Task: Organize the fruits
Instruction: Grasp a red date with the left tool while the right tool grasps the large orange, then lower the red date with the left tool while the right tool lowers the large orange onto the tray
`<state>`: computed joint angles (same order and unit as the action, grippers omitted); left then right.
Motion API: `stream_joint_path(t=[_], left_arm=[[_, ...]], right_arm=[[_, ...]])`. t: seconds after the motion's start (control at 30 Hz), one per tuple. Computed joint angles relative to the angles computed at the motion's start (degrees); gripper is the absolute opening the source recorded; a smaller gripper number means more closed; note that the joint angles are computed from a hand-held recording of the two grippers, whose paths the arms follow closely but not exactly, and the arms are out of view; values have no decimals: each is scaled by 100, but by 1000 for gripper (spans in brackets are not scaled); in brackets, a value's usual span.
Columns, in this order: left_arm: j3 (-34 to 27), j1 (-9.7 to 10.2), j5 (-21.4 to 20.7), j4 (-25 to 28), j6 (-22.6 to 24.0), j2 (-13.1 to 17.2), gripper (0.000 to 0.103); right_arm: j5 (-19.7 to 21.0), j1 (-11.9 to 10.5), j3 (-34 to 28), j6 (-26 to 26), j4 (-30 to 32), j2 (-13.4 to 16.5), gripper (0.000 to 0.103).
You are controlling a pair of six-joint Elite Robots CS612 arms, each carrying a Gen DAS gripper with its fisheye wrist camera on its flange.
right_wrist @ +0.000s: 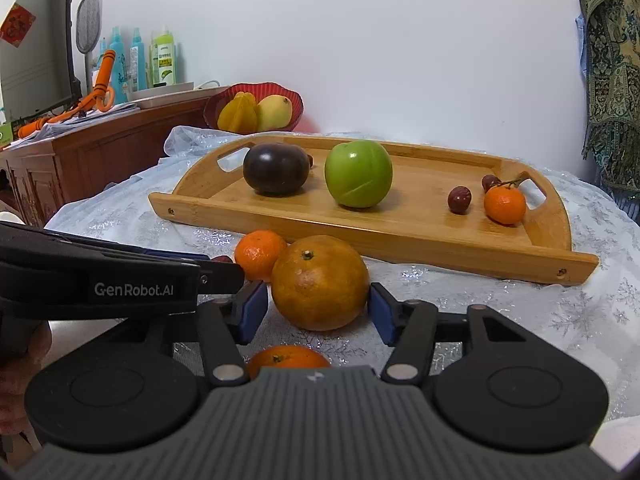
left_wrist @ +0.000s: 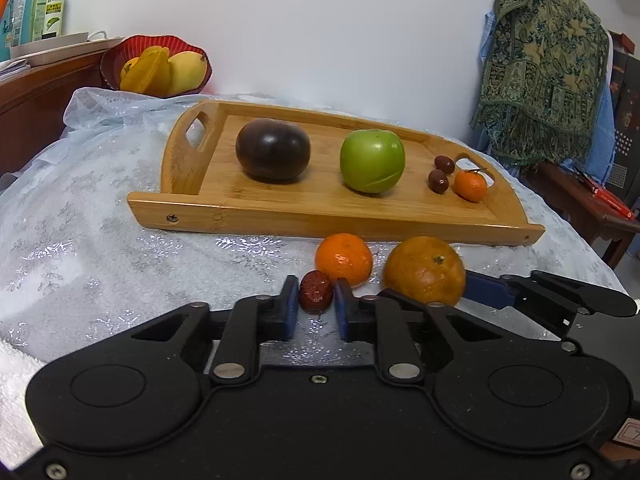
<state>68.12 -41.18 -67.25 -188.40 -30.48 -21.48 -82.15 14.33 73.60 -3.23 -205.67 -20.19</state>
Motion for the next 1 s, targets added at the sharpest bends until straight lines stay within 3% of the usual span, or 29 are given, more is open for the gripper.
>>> stream_joint_path(t=[0.4,0.8,1.0], left_arm=[[33,-86,400,-362,451,-15,16],[-279,53,511,-505,804,-3,16],[-635,181,536,-427,899,84,16]], right_arm=[[-68,4,8,137,-144,-18,55],[-154,-78,-206,385,-305,-55,54],[-281,-182,-504,798,-107,-33,54]])
